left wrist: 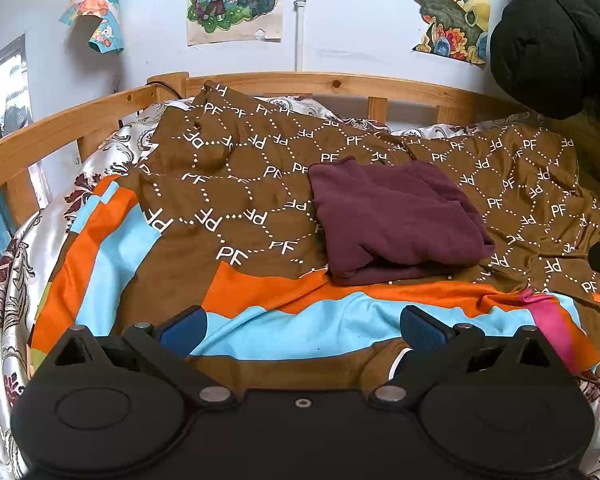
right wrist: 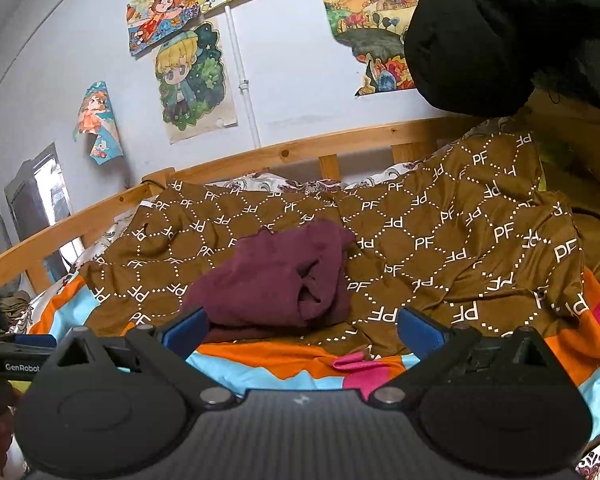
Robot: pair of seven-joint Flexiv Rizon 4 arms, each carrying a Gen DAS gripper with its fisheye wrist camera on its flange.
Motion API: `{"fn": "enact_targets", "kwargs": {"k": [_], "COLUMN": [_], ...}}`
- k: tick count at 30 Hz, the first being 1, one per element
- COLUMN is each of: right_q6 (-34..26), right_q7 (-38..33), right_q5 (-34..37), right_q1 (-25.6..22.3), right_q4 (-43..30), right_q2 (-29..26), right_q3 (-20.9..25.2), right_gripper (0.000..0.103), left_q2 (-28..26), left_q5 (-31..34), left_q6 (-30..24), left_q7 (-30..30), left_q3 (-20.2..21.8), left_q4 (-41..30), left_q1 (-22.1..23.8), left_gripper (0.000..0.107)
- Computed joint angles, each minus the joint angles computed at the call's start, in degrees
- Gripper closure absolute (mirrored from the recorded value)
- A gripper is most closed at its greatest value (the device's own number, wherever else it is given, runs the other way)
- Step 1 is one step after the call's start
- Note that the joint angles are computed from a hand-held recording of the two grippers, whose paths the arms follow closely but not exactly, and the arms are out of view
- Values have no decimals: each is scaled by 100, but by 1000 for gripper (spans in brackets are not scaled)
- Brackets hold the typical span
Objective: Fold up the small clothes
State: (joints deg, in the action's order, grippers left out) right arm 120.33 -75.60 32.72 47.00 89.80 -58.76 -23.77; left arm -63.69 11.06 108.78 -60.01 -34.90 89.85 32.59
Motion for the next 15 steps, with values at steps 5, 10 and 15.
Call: {"fn": "enact_targets", "kwargs": {"k": [5, 10, 15], "right_q6": [-5, 2, 1], "right_q7": [-1, -4, -9], "right_q5": [8, 1, 17], "right_q1": [1, -10, -11], "right_q4": [-5, -6, -18], "right_q2": [-6, -6, -11], "right_q3": [-3, 9, -1], "right_gripper": [0, 0, 0], "left_q2": [-2, -9, 2], "left_q5": [34, 32, 15], "left_q6": [-12, -17, -8], "left_q7": [23, 50, 54], "left_q3": [-14, -29, -6], "left_q4": [-5, -8, -7], "left_q1": [17, 24, 11], "left_gripper": [4, 4, 4]}}
